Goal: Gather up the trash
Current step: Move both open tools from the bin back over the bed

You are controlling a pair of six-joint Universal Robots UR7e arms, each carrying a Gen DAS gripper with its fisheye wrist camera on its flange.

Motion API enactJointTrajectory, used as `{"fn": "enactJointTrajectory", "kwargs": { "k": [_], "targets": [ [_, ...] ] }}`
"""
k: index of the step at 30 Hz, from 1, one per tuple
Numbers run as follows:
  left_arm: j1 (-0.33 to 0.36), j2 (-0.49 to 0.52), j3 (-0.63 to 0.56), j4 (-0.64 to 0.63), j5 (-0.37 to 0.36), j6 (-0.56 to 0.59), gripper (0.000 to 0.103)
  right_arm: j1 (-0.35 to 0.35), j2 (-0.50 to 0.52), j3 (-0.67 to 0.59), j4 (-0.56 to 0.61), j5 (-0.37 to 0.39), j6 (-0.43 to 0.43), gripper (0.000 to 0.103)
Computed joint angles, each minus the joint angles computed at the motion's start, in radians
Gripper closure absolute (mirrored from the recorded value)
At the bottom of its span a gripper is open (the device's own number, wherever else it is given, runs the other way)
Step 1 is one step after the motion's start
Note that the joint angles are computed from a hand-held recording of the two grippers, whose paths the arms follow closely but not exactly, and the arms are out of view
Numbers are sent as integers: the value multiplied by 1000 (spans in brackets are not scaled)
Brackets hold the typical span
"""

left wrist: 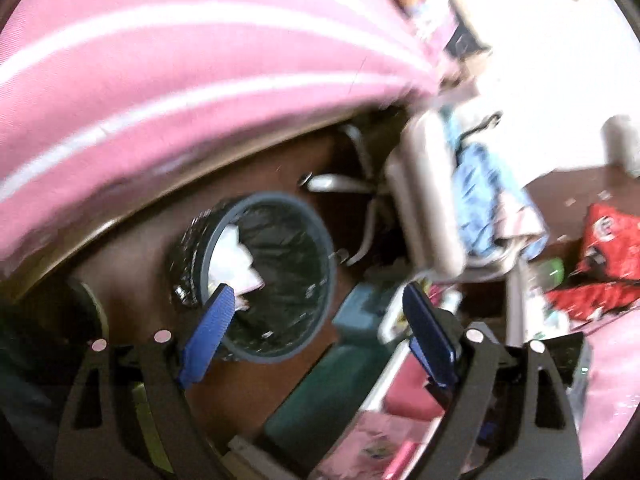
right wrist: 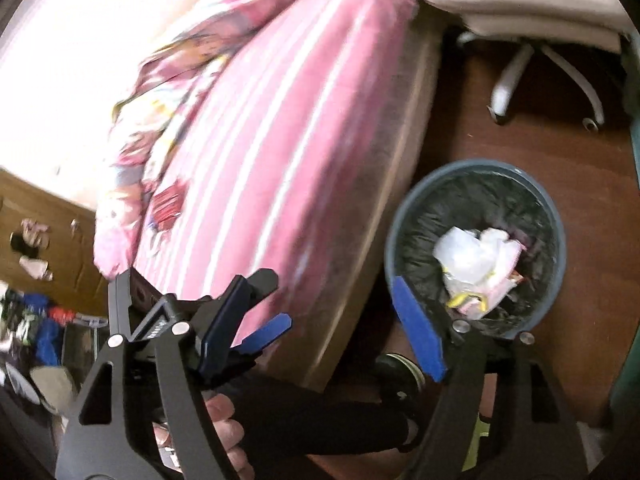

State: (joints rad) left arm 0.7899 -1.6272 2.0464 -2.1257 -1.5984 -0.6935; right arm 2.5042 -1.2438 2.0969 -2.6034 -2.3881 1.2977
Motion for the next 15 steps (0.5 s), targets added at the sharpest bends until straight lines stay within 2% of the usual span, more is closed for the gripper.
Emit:
{"fn": "enactJointTrajectory", "kwargs": {
  "k": [6,15],
  "targets": [
    [34,-103,-48,-19,18,-31,19,19,89,-123,-11,9,-107,27],
    [115,-127,-184,-6,120,-33,18,-18,246,-308,-60,80,-269,27]
  ]
}}
